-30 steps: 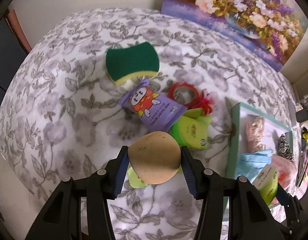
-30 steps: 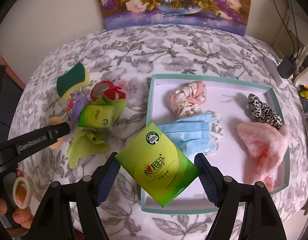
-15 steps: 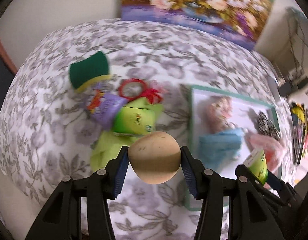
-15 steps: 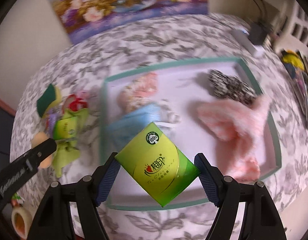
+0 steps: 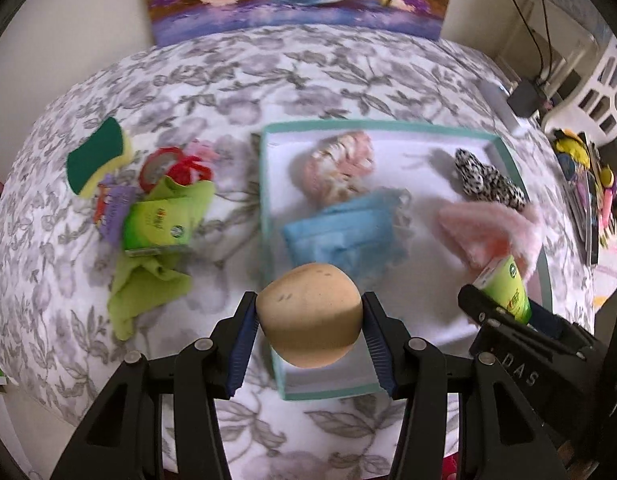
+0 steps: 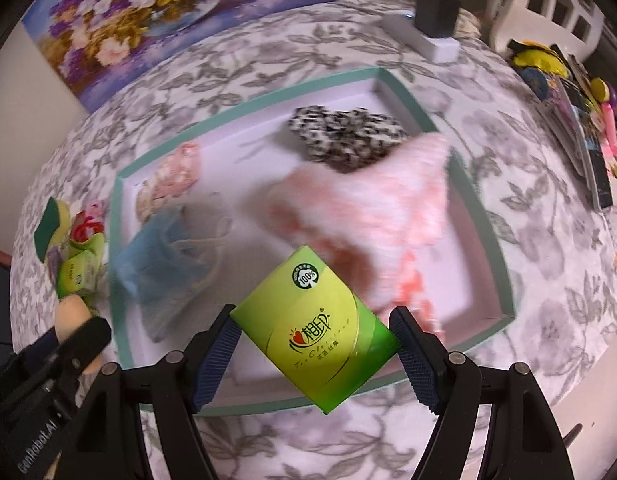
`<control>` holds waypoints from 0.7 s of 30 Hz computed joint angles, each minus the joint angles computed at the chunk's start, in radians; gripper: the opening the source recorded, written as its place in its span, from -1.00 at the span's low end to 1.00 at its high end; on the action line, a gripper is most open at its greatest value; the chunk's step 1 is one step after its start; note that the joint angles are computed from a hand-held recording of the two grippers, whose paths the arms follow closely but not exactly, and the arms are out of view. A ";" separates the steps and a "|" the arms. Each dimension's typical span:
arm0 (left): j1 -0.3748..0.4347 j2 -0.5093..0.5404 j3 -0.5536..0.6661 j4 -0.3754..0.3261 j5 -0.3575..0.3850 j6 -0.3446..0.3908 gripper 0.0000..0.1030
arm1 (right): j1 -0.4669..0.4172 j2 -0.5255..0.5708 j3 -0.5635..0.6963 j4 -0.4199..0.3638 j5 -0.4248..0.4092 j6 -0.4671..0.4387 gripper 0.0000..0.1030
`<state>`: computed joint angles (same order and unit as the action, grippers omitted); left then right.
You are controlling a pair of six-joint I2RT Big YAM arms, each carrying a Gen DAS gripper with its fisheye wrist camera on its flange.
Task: Organize soft objects
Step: 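Carry tissue pack and puff into the white tray and open both tools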
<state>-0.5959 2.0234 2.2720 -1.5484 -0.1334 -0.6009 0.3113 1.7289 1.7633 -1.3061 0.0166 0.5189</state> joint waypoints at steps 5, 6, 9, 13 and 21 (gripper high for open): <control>-0.018 0.033 0.039 -0.026 0.001 -0.001 0.03 | -0.026 -0.013 -0.022 0.008 -0.010 0.008 0.52; -0.020 0.039 0.046 -0.030 0.000 -0.001 0.03 | -0.029 -0.013 -0.022 0.008 -0.011 0.008 0.52; -0.022 0.049 0.057 -0.038 0.006 -0.005 0.03 | -0.032 -0.014 -0.023 0.010 -0.016 0.008 0.52; -0.017 0.050 0.052 -0.033 0.029 -0.021 0.03 | -0.029 -0.013 -0.019 0.007 -0.014 0.008 0.53; -0.011 0.042 0.043 -0.020 0.040 -0.024 0.04 | -0.027 -0.011 -0.012 0.002 -0.010 0.008 0.53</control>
